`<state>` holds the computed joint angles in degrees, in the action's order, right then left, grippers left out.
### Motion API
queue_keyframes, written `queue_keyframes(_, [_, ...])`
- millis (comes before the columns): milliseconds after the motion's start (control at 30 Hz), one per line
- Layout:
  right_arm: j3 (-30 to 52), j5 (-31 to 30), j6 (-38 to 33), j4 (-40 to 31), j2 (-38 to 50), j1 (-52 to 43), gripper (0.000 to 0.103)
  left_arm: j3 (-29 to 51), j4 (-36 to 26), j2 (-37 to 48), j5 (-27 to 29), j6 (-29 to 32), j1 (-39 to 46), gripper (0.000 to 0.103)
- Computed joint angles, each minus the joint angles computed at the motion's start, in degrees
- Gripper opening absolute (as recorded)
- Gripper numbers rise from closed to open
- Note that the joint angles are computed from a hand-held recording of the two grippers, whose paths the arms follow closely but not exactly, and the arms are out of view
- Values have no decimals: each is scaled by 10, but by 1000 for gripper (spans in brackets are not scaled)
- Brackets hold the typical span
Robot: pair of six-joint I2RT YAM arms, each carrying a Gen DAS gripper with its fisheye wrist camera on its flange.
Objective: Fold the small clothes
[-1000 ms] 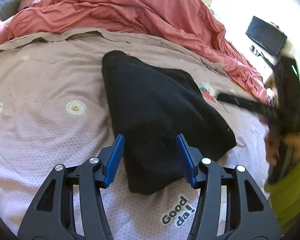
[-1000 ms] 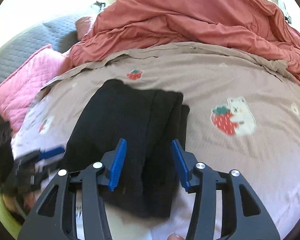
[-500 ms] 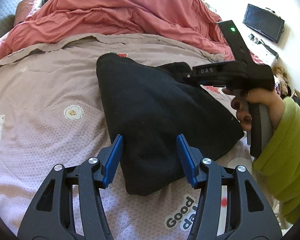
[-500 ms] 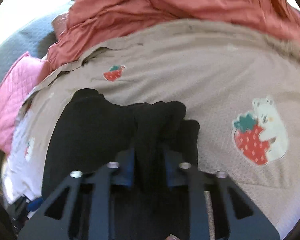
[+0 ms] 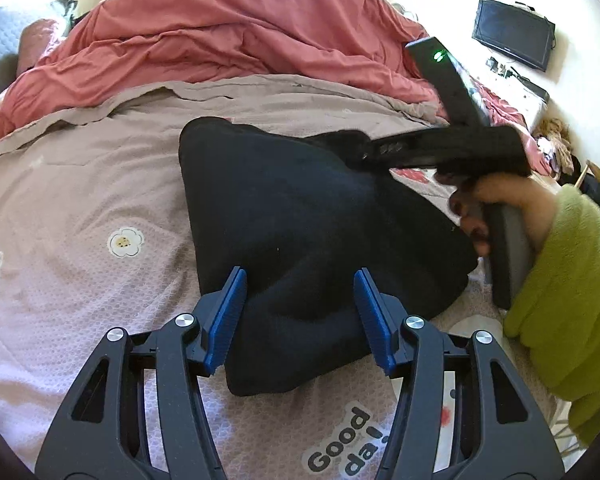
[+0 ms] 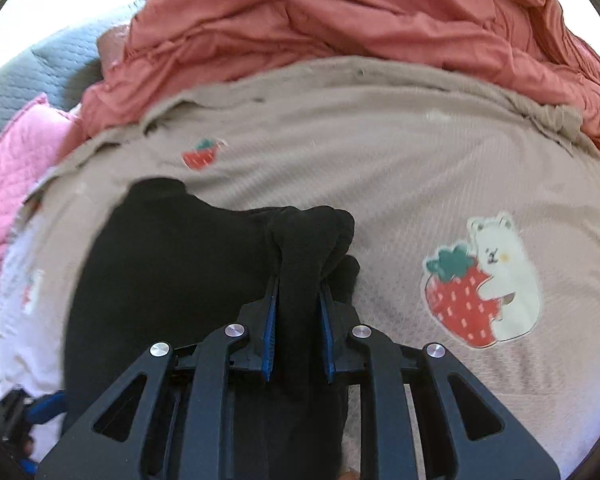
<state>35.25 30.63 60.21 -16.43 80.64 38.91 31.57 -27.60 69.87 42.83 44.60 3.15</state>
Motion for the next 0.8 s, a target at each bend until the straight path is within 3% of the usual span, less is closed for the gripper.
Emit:
queue_keyframes(500, [16,47,65,-84,-27,46,42,19,-28,27,14,16,20,51])
queue_keyframes(800, [42,134,189,-233,-91,191,46,33,-54,33,20,20,30,53])
